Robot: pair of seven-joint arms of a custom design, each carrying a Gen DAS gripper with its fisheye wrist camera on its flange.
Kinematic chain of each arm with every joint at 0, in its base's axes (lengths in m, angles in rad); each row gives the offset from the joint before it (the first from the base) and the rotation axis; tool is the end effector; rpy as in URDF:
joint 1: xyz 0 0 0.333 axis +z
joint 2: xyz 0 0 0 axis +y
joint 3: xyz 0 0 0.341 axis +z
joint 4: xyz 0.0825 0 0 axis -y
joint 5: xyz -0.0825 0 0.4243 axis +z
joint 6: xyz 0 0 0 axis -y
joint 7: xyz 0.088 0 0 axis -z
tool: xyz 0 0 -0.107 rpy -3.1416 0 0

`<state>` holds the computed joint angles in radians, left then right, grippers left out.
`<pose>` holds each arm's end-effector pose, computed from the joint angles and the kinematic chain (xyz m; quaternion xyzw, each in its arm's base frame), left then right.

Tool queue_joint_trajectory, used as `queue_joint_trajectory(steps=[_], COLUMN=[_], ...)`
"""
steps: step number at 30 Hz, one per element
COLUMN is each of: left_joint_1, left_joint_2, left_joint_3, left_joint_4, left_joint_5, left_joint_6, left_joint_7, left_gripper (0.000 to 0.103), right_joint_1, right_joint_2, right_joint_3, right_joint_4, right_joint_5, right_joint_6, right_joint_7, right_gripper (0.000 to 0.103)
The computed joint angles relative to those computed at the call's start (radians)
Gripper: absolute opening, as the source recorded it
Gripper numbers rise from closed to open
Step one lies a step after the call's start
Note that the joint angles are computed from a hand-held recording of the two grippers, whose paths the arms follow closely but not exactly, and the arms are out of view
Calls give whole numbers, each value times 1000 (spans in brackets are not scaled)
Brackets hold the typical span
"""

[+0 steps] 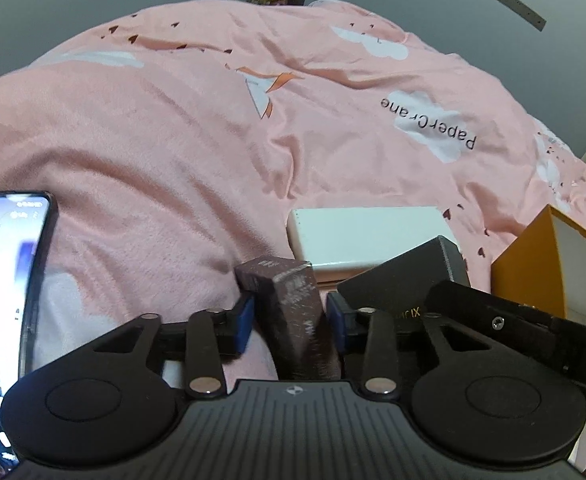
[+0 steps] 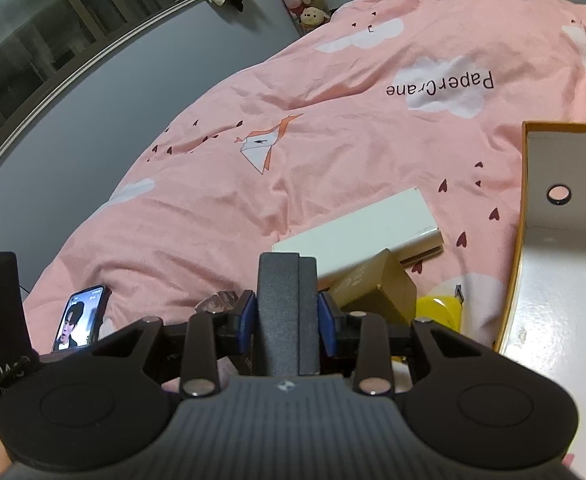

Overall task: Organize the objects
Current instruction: 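Lift both boxes and carry them toward the open shoebox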

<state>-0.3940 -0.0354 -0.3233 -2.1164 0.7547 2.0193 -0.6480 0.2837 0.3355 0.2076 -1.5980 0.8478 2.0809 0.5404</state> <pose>0.4551 -0.3455 0.4425 -0.9209 0.2020 -0.1858 0.2768 0.6294 0.3588 0.4845 -0.8899 0.2018 0.1412 0.3839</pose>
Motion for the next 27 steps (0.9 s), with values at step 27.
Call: queue_joint_trajectory(steps=[27], left_joint_1=[12], left_joint_2=[11], left_joint_3=[10], left_joint_4=[140], left_joint_5=[263], left_joint_6=[468], left_joint_7=[234], left_gripper=[25], right_joint_1=[-28], right_joint_2=[-383], right_joint_3=[-163], right_joint_4=[-337], right_joint_5=[350], right_joint_6=[425], right_joint_7=[-344], right_gripper=[35])
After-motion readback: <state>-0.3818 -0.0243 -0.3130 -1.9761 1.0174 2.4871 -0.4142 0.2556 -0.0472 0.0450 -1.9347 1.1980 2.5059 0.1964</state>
